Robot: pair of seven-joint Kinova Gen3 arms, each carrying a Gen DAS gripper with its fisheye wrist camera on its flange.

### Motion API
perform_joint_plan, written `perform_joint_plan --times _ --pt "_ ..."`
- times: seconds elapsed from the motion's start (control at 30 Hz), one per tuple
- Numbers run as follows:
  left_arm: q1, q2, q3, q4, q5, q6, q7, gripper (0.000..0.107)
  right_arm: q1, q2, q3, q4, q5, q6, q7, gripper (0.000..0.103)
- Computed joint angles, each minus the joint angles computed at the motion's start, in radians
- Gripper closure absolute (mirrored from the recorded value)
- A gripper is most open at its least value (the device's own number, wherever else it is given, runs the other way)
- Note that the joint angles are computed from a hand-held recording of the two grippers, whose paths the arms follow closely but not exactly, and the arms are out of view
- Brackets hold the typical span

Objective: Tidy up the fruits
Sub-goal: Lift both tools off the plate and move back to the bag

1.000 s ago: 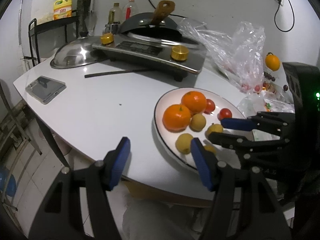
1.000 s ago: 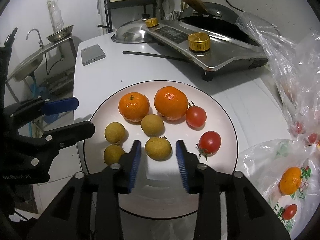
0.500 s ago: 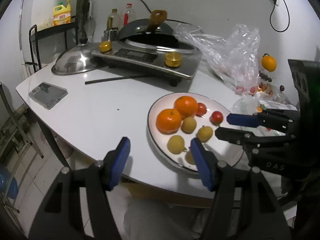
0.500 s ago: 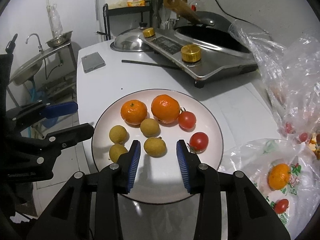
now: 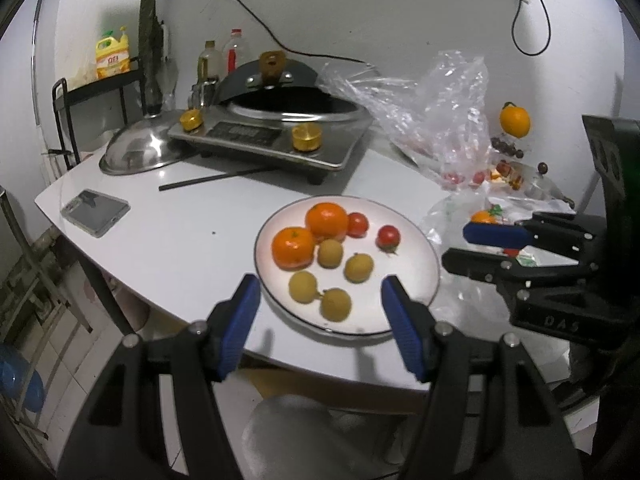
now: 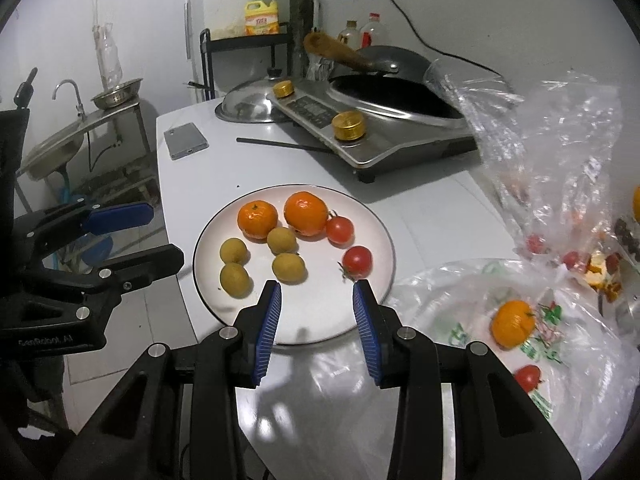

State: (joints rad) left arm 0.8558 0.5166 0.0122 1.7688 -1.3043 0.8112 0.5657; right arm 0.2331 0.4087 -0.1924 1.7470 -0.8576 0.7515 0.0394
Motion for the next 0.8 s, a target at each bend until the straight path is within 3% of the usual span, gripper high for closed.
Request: perform_joint_plan --times 0.4,0.8 --pt "0.052 0.046 0.001 -0.142 0.075 0.058 -0.153 0.043 0.09 -0.012 0.044 -0.008 -0.051 0.07 0.068 0.063" --pt "0.081 0.129 -0.053 -0.327 0.178 0.005 -0.377 0.043 0.166 0.027 0.083 -0.063 -0.07 0.122 0.081 0.063"
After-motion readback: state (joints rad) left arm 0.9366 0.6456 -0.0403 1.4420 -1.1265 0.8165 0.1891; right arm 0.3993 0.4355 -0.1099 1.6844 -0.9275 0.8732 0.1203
